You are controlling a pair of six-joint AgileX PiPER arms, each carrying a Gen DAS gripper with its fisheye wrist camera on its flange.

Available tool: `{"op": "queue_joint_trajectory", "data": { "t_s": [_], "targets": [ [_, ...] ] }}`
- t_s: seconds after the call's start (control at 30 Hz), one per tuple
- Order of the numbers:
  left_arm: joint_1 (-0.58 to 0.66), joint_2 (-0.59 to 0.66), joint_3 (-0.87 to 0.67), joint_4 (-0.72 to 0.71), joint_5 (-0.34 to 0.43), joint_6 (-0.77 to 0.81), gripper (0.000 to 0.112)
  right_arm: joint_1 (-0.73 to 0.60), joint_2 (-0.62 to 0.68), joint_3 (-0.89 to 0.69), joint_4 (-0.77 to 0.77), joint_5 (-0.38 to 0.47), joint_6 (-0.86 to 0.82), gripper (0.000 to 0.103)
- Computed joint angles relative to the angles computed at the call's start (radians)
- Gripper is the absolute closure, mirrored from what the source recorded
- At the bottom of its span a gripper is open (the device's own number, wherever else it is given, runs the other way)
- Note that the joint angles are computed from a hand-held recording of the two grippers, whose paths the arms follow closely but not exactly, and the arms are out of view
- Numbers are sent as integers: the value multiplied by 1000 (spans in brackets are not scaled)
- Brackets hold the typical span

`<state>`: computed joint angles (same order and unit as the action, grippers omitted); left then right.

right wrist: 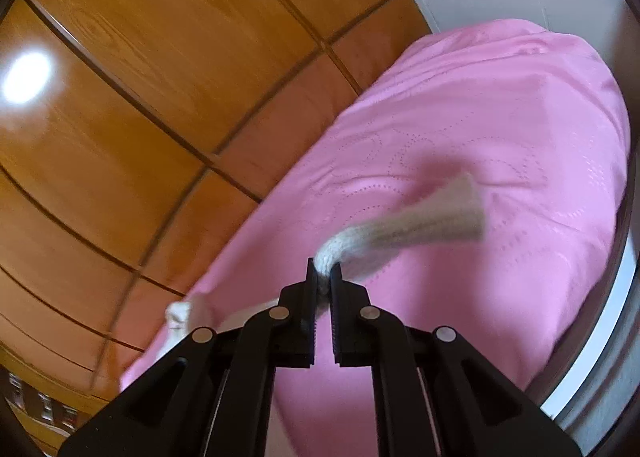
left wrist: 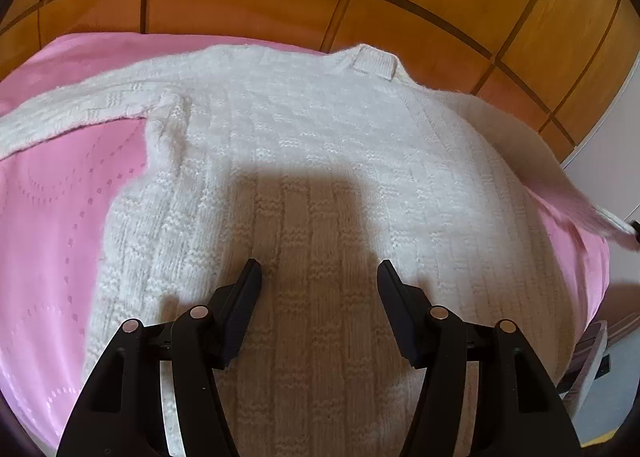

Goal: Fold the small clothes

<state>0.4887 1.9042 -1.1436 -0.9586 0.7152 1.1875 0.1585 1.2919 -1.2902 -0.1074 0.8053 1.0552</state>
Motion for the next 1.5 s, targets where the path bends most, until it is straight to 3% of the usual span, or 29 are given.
{"op": "queue_joint_trajectory", "data": {
  "t_s": [0.1, 0.2, 0.33, 0.5, 0.53, 0.57, 0.6, 0.63, 0.7, 0.8, 0.87, 0.97, 1.07, 1.2, 1.23, 1.3, 1.33, 1.43, 1.5],
  "targets": [
    [4, 2, -10, 14, 15, -21, 53, -14, -32, 2, -43, -11, 64, 98],
    [4, -2, -14, 30, 19, -49, 53, -99, 20, -37, 15, -25, 5, 98],
    [4, -9, -11, 41, 13, -70, 53, -222, 230, -199, 59, 5, -52, 98],
    [-15, -16, -11, 81, -15, -104, 53, -311, 550, -552, 54, 138, -94, 98],
    [-18, -16, -13, 88, -20, -113, 53, -316, 600, -616, 49, 151, -110, 93],
    [-20, -14, -15, 94, -24, -119, 53, -328, 625, -639, 80, 139, -136, 78],
    [-21, -12, -16, 96, -26, -122, 53, -335, 644, -654, 92, 127, -150, 62],
    [-25, -11, -18, 100, -31, -130, 53, -330, 638, -635, 65, 111, -124, 37],
    [-30, -11, -13, 99, -39, -133, 51, -316, 584, -518, 47, 39, -109, 38],
    [-43, -12, -8, 102, -53, -133, 47, -319, 512, -296, 188, -96, -222, 43],
    [-50, -17, -6, 117, -57, -134, 44, -319, 487, -154, 350, -184, -361, 51],
    [-57, -14, -14, 139, -61, -147, 44, -311, 507, -52, 570, -280, -541, 56],
    [-60, -14, -18, 152, -61, -174, 44, -287, 579, -83, 542, -354, -464, 56],
    [-65, -31, 6, 155, -84, -178, 44, -295, 701, -259, 428, -309, -328, 58],
    [-67, -27, 2, 158, -85, -182, 42, -298, 731, -313, 395, -263, -308, 65],
    [-71, -24, -4, 165, -84, -188, 41, -294, 770, -444, 306, -117, -288, 92],
    [-72, -23, -7, 170, -83, -191, 41, -283, 757, -458, 226, -81, -253, 97],
    [-59, -16, -22, 167, -56, -178, 41, -247, 636, -387, -53, -62, -112, 98],
    [-46, -7, -37, 161, -37, -171, 41, -230, 595, -347, -230, -2, -6, 98]
  ]
}}
